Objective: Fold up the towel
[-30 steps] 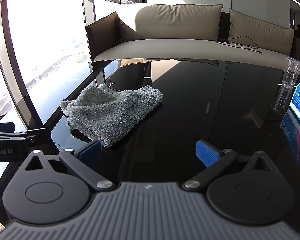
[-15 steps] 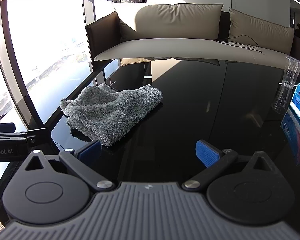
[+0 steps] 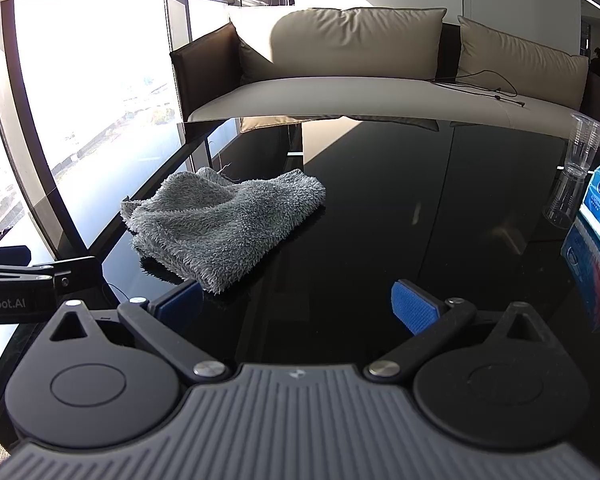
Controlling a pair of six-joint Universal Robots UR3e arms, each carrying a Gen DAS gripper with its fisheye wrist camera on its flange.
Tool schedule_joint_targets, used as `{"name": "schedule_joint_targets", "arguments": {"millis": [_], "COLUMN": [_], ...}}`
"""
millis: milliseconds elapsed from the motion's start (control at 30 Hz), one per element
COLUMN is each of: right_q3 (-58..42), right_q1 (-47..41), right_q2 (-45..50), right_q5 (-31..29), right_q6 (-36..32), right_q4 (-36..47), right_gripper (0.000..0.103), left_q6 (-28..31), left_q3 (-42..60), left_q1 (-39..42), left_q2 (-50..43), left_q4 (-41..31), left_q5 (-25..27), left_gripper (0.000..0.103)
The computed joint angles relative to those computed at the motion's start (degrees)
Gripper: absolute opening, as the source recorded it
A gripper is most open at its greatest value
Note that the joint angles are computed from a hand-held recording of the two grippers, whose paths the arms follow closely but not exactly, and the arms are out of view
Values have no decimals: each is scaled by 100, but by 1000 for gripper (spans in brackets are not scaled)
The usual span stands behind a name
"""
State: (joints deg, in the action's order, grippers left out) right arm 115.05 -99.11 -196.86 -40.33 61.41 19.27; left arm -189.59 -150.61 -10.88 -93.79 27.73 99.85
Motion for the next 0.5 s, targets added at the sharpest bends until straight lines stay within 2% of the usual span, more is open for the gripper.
{"name": "schedule_joint_targets", "arguments": {"millis": [500], "right_q3": [-15], "right_q1": [-68], "right_q2": [4], "right_q5": [-31], "right_q6": [-40], "right_q4": [36], "right_gripper": [103], "left_q6": [29], "left_q3": [35], "left_q1": [-13], "left_q2": [72], "left_q4": [-142], "left_q5": [-4], "left_gripper": [102]}}
